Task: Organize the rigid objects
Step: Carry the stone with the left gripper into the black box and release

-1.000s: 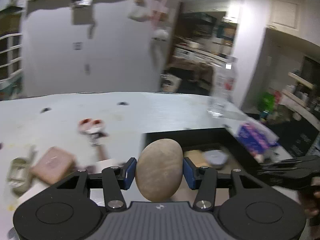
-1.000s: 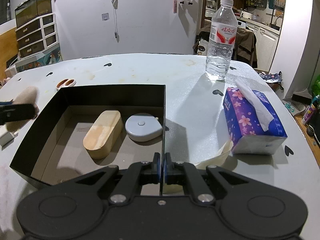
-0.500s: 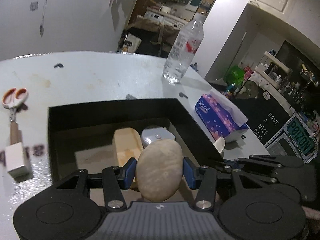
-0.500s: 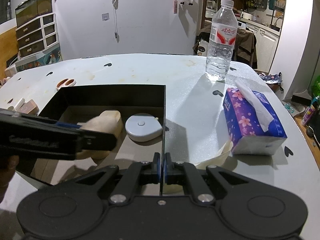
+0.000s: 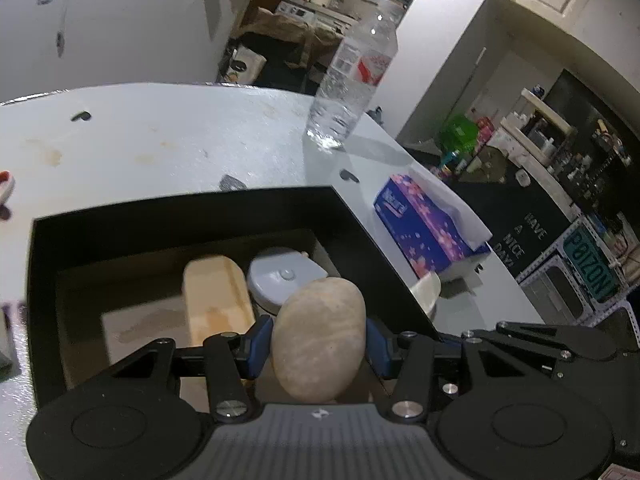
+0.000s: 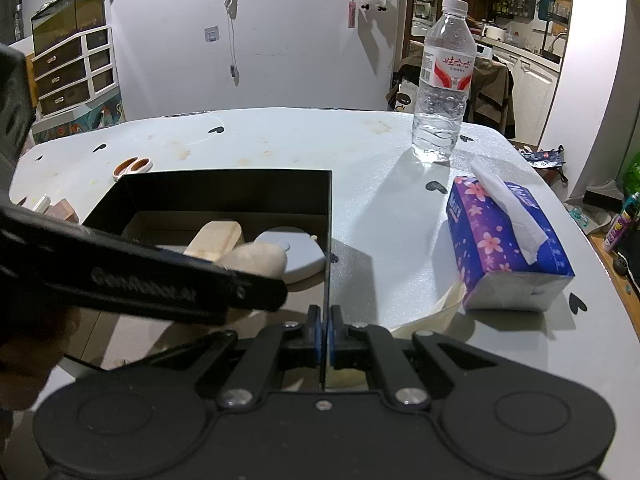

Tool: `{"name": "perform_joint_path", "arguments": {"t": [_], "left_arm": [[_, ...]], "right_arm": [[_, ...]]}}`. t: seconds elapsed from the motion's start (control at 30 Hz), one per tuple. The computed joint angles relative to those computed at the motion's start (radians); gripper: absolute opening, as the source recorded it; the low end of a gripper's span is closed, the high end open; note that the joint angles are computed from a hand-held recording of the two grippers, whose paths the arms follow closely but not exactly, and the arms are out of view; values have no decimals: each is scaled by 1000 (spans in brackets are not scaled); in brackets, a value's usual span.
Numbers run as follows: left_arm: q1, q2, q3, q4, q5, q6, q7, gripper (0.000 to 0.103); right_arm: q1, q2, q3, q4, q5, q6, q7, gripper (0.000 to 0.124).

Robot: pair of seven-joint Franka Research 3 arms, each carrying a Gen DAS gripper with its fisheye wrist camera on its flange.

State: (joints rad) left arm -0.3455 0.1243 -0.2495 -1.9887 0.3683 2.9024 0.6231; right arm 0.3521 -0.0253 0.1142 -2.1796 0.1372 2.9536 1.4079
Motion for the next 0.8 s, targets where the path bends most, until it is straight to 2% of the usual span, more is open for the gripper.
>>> {"name": "perform_joint_path", "arguments": {"t": [0.13, 0.27, 0.47, 0.63, 0.7, 0.8], "left_arm": [[1, 18, -8, 10, -34, -11, 24, 50], [-16, 8, 27, -10, 54, 54, -69, 51], [-6, -8, 21, -21, 75, 63, -95, 54], [-8, -26, 20, -29, 110, 55, -111, 70], [-7, -38, 18, -35, 120, 46, -118, 87], [-6, -57, 17, -45, 159, 35, -146, 94]], "right_arm": [[1, 1, -1, 1, 6, -1, -5, 4], [0, 2, -1, 3, -1, -2, 0, 4], [1, 2, -1, 3, 8, -2, -6, 4], [1, 3, -1, 4, 9, -3, -7, 4], [1, 3, -1, 4, 7, -2, -5, 4], [1, 3, -1, 4, 9, -3, -6, 4]]}}
